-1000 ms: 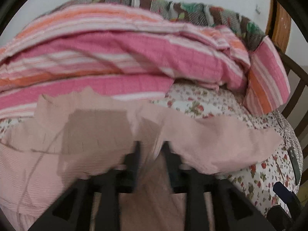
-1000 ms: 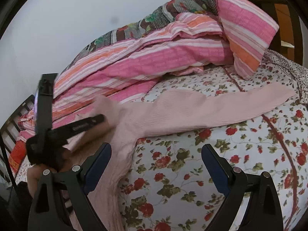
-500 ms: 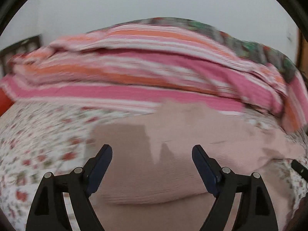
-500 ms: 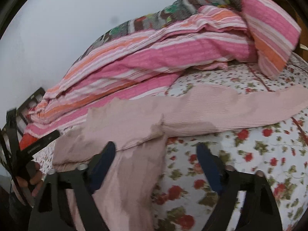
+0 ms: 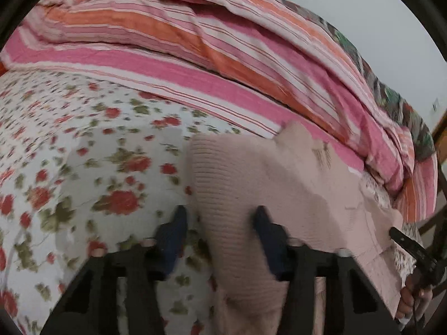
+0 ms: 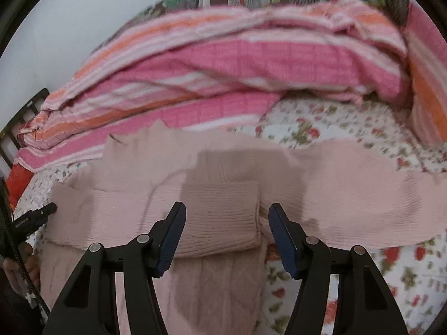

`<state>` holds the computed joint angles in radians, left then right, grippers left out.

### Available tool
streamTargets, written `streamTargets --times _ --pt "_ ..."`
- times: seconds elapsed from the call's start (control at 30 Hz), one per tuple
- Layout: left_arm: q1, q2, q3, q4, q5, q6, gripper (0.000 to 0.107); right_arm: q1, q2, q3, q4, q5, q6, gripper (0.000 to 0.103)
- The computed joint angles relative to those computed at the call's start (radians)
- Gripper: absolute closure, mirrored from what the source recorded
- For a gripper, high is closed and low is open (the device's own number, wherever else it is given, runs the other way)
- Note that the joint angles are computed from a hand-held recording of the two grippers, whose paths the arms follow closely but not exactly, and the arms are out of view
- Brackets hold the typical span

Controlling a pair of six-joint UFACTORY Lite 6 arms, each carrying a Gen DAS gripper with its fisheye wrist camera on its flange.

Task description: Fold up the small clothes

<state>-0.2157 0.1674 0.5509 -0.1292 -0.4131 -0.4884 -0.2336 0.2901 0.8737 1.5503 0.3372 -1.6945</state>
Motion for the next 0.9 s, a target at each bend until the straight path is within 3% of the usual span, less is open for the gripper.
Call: streamTargets --times 0.03,0.17,0.27,0.3,0.33,0.37,0.53,0.77,0.9 --pt "-0.003 0.010 0.006 0.030 -0.005 -0.019 0.085 0.012 0.031 0.020 -0.031 -0.017 0.032 0.043" --pt "-0.051 -0.037 -0.036 -0.090 -0.060 0.085 0.092 0.037 0.068 0.046 -0.043 -0.048 0.030 0.050" --pt "-0.082 -0.062 -0.048 -0.192 -0.072 0.169 0.092 0.016 0.056 0.030 0.033 -0.031 -0.053 0.075" --pt "-0.095 -0.067 -0.048 -0.229 -0.072 0.202 0.092 -0.013 0.053 0.028 0.041 0.026 -0.070 0.094" --pt "-0.105 -0.068 -0.047 -0.255 -0.074 0.224 0.092 -0.050 0.059 0.035 0.009 0.108 -0.049 0.099" --pt "-0.115 -0.073 -0.049 -0.282 -0.077 0.246 0.092 -0.075 0.060 0.036 0.009 0.148 -0.052 0.099" --pt "-0.140 -0.102 -0.066 -0.377 -0.084 0.307 0.088 -0.081 0.058 0.033 -0.001 0.132 -0.034 0.099" --pt "-0.159 -0.065 -0.043 -0.412 -0.077 0.338 0.082 -0.067 0.030 0.008 0.118 0.094 -0.138 0.099" --pt "-0.171 -0.035 -0.020 -0.449 -0.064 0.382 0.066 -0.087 0.034 0.019 0.041 0.101 -0.062 0.095"
